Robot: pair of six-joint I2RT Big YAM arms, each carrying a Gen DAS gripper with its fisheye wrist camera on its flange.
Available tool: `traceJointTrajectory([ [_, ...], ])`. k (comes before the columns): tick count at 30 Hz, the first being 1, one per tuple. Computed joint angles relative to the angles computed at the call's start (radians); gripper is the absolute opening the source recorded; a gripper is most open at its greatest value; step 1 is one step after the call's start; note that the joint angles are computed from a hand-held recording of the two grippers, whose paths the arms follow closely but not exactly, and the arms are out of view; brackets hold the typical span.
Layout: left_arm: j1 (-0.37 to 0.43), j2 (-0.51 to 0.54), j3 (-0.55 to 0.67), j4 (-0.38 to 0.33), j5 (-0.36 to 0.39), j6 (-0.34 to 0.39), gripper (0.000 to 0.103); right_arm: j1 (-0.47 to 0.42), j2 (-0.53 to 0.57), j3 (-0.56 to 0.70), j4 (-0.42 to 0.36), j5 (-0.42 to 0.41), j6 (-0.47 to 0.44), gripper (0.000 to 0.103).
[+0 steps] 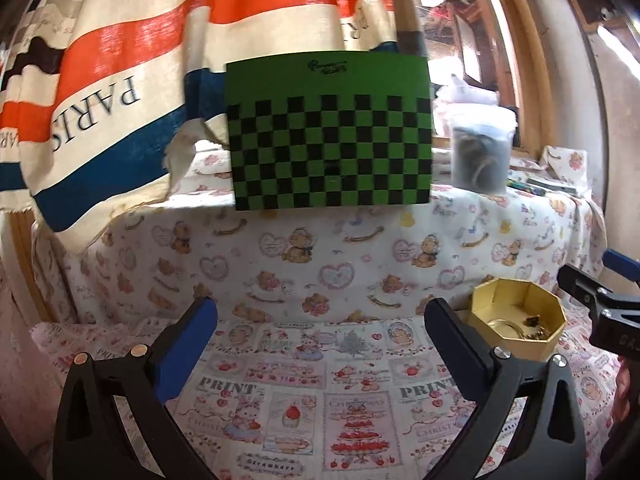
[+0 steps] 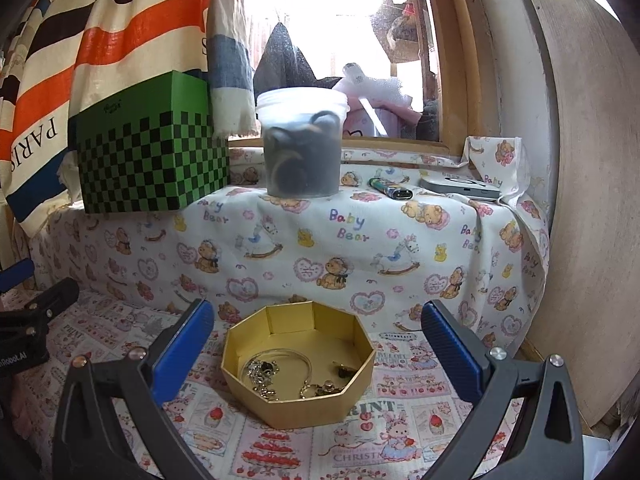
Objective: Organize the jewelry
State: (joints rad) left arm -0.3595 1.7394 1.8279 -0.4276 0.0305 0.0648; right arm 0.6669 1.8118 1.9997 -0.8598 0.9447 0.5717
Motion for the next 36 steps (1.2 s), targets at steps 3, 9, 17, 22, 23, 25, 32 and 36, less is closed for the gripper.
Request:
traceJointTrajectory([
  [3, -0.006, -0.001, -0.002, 0.003, -0.001, 0.022, 0.103, 0.000, 0.006, 0.012, -0.019, -0.004, 0.006, 0.103],
  [9, -0.001, -0.011, -0.018, 0.027, 0.011, 0.008, 0.103, 0.000, 0.008, 0.014, -0.021, -0.004, 0.006, 0.103],
  [17, 0.003, -0.010, -0.017, 0.024, 0.038, 0.002, 0.103, 0.002, 0.011, 0.018, -0.030, 0.009, 0.014, 0.103],
  [22, 0.002, -0.012, -0.019, 0.024, 0.040, 0.003, 0.103, 0.001, 0.010, 0.018, -0.033, 0.008, 0.017, 0.103],
  [23, 0.001, -0.011, -0.019, 0.025, 0.039, 0.003, 0.103, 0.001, 0.010, 0.017, -0.032, 0.011, 0.017, 0.103],
  [25, 0.001, -0.012, -0.019, 0.025, 0.037, 0.004, 0.103, 0.002, 0.011, 0.019, -0.035, 0.017, 0.018, 0.103],
  [32, 0.001, -0.012, -0.019, 0.021, 0.035, 0.009, 0.103, 0.002, 0.011, 0.019, -0.035, 0.018, 0.018, 0.103],
  [36, 0.003, -0.014, -0.021, 0.022, 0.048, 0.012, 0.103, 0.002, 0.012, 0.021, -0.038, 0.018, 0.020, 0.103],
])
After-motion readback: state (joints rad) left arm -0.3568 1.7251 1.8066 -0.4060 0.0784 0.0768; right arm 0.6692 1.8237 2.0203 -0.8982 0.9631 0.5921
